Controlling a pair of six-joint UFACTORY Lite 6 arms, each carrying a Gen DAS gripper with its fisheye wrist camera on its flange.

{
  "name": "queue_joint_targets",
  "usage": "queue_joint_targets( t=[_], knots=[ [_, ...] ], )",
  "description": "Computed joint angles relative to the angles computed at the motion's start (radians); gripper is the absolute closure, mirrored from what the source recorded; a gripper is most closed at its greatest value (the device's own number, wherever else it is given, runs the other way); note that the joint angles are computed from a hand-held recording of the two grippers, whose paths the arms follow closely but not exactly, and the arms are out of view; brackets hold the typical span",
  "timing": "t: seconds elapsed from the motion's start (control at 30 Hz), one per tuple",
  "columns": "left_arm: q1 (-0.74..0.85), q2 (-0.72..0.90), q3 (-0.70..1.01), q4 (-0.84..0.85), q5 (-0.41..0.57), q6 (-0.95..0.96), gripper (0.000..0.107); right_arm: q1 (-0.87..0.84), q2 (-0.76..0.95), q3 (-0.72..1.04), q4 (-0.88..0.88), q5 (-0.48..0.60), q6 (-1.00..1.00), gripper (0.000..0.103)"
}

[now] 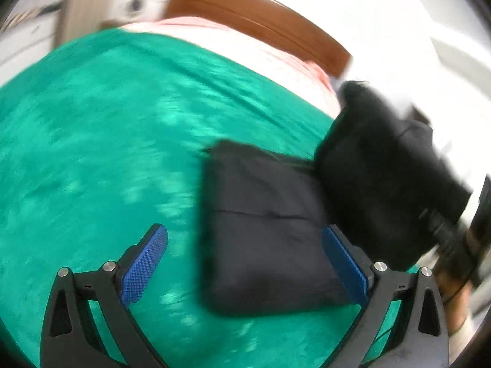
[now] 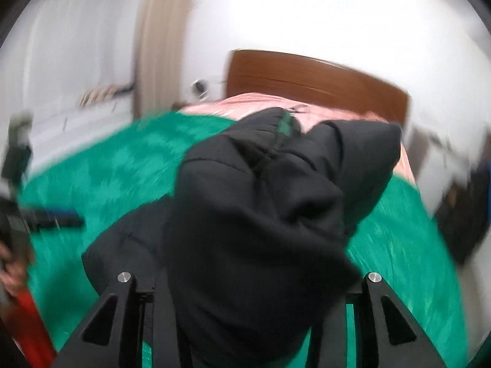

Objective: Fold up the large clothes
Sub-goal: 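Close both grippers on the black jacket bundle and lift it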

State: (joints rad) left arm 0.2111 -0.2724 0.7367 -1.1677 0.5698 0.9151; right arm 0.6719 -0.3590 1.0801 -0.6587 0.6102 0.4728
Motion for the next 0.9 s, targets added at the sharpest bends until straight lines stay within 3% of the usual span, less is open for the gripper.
queue_joint_targets(
  t=[0.07,0.17,0.27,0.37,0.5,0.63,0.73,0.8,0.87,0.9],
  knots=[
    [0.118,-0.014,-0.023,0.009,0.054,0.029,0.006,0.204,0.185,0.065,-0.209,0.097,0.167,0.062],
    [0.17,-0.026,-0.013,0.033,0.091,0.017,0.006,0.418,0.413,0.107,-0.461,0.219,0.355,0.06],
    [0.189,-0.017,0.032,0.011,0.137,0.032,0.006,0.47,0.493,0.146,-0.511,0.274,0.39,0.06],
    [0.173,0.089,0.192,-0.044,0.244,0.033,0.006,0.474,0.5,0.135,-0.534,0.291,0.401,0.059],
    [-0.055,0.303,0.547,0.057,0.273,-0.121,0.005,0.475,0.449,0.04,-0.593,0.299,0.437,0.059],
    [-0.32,0.595,0.943,0.475,0.158,-0.442,0.006,0.508,0.437,-0.013,-0.648,0.327,0.49,0.059],
    [-0.379,0.781,1.121,0.747,0.148,-0.667,0.005,0.536,0.353,-0.063,-0.635,0.317,0.501,0.05],
    [-0.334,0.866,1.178,0.747,0.192,-0.73,0.005,0.547,0.202,-0.107,-0.519,0.234,0.451,0.027],
    [-0.256,0.87,1.098,0.587,0.182,-0.64,0.005,0.557,0.001,-0.16,-0.388,0.169,0.402,0.014],
    [-0.217,0.86,1.029,0.505,0.165,-0.566,0.005,0.545,-0.082,-0.17,-0.337,0.151,0.382,0.013]
  ],
)
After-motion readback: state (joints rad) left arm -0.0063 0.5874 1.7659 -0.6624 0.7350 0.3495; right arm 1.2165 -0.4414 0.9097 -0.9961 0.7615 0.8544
